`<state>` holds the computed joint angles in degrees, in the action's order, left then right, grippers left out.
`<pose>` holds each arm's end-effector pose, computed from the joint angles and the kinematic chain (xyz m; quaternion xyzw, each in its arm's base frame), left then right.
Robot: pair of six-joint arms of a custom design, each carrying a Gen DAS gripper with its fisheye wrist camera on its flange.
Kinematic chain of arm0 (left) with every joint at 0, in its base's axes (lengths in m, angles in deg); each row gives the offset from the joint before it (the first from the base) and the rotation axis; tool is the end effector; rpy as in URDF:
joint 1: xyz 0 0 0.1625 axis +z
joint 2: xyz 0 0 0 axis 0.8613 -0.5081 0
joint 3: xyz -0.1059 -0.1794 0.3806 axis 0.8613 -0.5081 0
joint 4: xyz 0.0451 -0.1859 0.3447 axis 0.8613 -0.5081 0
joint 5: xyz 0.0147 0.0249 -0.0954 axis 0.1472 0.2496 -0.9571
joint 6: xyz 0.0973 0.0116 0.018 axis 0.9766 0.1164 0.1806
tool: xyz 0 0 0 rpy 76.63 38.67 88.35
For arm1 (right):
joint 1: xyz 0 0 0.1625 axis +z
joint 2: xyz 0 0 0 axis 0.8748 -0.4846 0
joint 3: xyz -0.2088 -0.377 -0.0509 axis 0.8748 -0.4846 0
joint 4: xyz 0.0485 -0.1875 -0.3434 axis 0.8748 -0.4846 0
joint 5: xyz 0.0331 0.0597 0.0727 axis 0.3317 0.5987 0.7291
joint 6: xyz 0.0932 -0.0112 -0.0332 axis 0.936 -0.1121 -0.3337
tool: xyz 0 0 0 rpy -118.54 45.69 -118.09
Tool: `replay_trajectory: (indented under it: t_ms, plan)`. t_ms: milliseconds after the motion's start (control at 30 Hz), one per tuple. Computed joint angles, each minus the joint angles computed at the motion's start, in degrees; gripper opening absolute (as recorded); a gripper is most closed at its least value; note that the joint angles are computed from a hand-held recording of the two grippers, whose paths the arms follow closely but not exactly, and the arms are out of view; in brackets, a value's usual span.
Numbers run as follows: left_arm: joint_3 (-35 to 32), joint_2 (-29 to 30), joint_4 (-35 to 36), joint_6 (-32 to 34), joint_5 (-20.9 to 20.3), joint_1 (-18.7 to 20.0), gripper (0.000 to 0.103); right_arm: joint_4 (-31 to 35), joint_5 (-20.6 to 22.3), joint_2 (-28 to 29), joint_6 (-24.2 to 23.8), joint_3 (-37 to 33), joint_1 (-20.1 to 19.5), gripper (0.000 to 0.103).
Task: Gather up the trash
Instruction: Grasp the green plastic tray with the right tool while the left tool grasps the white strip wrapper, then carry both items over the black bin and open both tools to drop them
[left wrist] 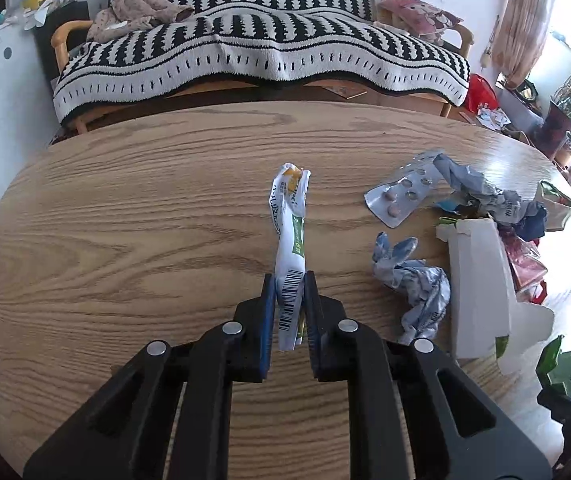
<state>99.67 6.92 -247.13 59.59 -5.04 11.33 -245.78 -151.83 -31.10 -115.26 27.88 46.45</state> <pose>-0.0248 -0.6955 0.2834 0.0869 0.8828 -0.3055 0.3461 0.2797 -0.6237 -0.0334 0.3027 -0.8934 0.1623 0.2896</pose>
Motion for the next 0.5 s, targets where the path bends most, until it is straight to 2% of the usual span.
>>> replay_trajectory:
  t_ms: [133,267,433,500]
  plan:
    - [1.0,-0.8,-0.4,0.3,0.4,-1.0,0.013,-0.5,0.1,-1.0,0.2,0.5,0.0,0.034]
    - [3.1,-2.8,0.1,-2.4,0.7,-3.7,0.013,-4.1,-0.3,-2.9,0.3,2.8,0.2,0.034]
    - [8.2,-5.2,-1.7,-3.2,0.2,-9.7,0.013,-8.5,0.9,-10.7,3.3,9.9,0.1,0.034]
    - [10.5,-6.1,-1.7,-4.3,-2.9,-12.6,0.013,-11.1,1.2,-15.4,4.7,14.1,-0.3,0.034]
